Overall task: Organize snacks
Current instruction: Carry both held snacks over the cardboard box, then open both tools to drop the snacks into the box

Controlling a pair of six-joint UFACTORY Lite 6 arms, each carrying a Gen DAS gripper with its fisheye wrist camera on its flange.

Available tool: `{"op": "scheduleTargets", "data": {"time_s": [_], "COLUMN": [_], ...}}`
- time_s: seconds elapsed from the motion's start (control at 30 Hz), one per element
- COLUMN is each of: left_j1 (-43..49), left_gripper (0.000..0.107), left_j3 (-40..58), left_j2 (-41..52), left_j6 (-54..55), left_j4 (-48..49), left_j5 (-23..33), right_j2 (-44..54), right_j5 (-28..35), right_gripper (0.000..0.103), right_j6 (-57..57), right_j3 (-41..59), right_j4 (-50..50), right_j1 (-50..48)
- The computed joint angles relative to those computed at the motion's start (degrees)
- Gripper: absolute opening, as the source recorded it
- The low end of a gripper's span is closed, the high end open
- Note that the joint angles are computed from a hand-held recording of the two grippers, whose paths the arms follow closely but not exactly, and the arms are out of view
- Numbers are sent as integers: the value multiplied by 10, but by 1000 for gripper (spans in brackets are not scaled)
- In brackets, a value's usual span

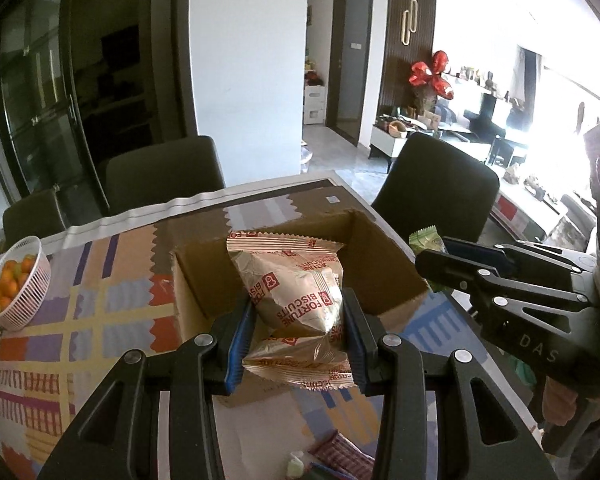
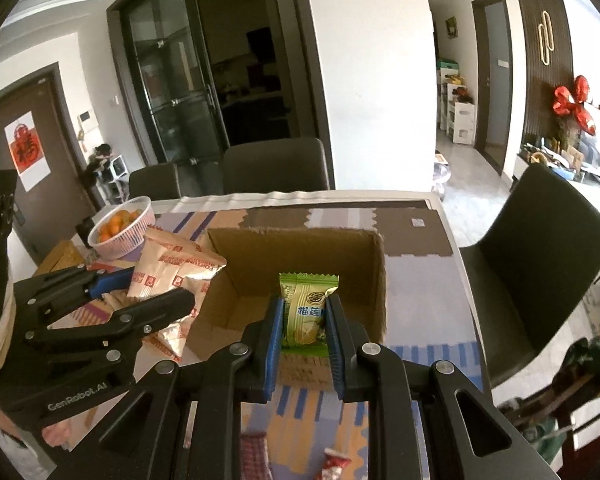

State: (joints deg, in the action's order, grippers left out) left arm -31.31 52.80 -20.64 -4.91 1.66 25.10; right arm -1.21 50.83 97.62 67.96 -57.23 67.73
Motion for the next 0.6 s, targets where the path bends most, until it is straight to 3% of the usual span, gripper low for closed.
{"op": "scheduleTargets", "data": {"time_s": [0.4, 0.53, 0.6], "left_j1": [54, 50, 53], "left_gripper": [41, 42, 47], "left_j3": [65, 84, 100], "left_j2": [125, 156, 177], "left_j6": [123, 104, 108], "left_j4": [-117, -101, -106], "left_j5": [-22, -24, -22], "right_j2": [77, 94, 103], "right_j5": [-84, -103, -109], "right_gripper": [22, 22, 22], "right_j6": [-98, -109, -117], "right_j3": [60, 65, 71], "right_j4": [39, 46, 50], "right_j1": [-97, -117, -126]}}
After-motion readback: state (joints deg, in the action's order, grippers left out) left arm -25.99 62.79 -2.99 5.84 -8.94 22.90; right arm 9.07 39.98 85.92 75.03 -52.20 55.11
